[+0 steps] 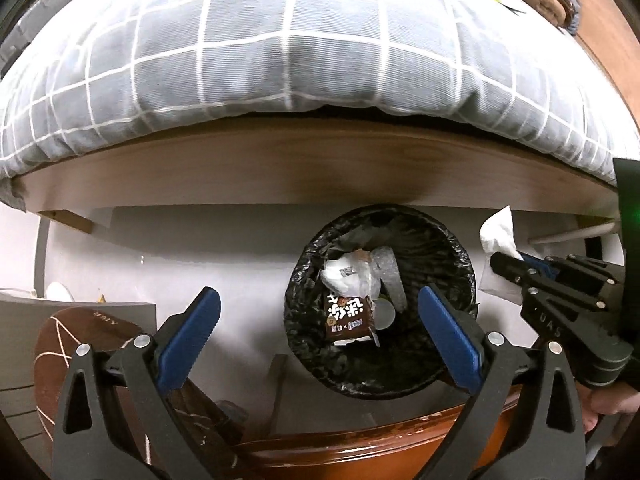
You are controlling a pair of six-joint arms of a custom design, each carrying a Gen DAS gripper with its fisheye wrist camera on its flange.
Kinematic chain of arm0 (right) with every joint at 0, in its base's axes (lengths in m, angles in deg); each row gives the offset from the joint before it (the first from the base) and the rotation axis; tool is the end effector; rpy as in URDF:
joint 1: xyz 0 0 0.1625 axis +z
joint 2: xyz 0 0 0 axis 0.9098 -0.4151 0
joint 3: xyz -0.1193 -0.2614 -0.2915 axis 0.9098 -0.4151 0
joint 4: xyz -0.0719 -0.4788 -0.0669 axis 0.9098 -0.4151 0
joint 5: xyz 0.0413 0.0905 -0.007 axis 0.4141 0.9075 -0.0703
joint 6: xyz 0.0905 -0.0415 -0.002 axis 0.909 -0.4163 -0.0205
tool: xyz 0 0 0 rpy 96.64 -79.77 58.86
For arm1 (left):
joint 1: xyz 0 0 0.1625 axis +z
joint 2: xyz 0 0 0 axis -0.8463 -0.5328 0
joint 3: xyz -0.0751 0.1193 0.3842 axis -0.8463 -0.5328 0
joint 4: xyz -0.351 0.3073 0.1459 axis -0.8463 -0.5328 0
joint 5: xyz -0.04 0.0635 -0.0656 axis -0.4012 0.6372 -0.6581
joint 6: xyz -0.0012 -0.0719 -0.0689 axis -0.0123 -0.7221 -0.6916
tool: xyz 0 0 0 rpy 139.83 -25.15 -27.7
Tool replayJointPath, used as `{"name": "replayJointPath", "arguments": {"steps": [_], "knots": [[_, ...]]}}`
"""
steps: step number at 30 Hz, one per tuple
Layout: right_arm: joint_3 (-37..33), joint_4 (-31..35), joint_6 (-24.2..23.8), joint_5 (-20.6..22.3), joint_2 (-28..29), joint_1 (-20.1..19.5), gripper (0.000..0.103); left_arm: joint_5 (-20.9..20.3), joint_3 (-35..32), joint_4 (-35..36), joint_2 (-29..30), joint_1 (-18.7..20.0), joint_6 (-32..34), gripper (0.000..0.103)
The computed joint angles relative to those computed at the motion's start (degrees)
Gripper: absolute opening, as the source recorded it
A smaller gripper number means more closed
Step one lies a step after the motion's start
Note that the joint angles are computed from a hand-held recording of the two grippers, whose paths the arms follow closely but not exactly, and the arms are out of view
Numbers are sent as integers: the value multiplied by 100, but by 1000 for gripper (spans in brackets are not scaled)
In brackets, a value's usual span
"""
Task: Collect trash
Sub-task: 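Open the left tool over the bin while the right tool drops the tissue in, then raise both tools back up toward the remaining trash on the bed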
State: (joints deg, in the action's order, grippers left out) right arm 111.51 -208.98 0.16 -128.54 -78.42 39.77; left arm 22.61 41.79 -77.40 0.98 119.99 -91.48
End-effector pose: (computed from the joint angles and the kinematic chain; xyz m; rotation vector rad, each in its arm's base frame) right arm 0.2797 -0.7491 -0.0040 0.4592 -2.4481 0.0665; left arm -0.1296 -0.6846 0.2675 -0.0108 2.3655 -0.3750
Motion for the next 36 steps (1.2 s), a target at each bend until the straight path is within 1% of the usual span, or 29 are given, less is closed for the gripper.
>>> {"name": "replayJointPath", "arguments": {"steps": [1,3,4,6,7,8,9,11,12,13,14,15,17,23,25,27,33,36], "knots": [[-9,9,-8,-26,16,9,11,-7,-3,11,-9,5,-7,97],[11,-1,-5,-16,15,16,19,0,10,-4,-18,3,24,97],[22,-28,8,-42,24,19,26,17,17,-5,-19,0,26,97],[52,-72,-9,-58,4,19,29,0,21,-3,-25,4,10,97],[55,-83,-8,-86,7,21,33,-4,23,-10,-23,7,6,97],[62,-106,-7,-99,3,20,39,-4,23,-10,-25,6,3,97],[74,-128,-3,-90,-14,18,42,-7,26,-14,-26,4,2,97],[105,-183,-14,-68,-49,12,62,-5,31,-12,-28,-3,7,97],[128,-253,-69,-101,-60,19,66,6,36,-10,-28,-10,1,97],[143,-339,-115,-209,-56,38,74,13,43,-17,-29,-15,1,97],[140,-378,-135,-259,-54,52,79,12,53,-34,-27,-15,6,97],[145,-410,-144,-235,-70,50,80,14,51,-30,-25,-17,3,97],[154,-493,-139,-299,-88,55,87,26,52,-58,-29,-20,27,97],[289,-896,-218,-382,-231,79,95,80,71,-163,-79,-68,33,97],[312,-1009,-240,-419,-277,103,95,87,62,-196,-85,-84,33,97],[325,-1078,-246,-341,-345,112,95,105,57,-204,-90,-105,4,97],[262,-1286,-303,-315,-429,171,95,120,-46,-310,-100,-176,43,97],[166,-1481,-478,-368,-438,223,95,211,-141,-411,-70,-220,111,97]]}}
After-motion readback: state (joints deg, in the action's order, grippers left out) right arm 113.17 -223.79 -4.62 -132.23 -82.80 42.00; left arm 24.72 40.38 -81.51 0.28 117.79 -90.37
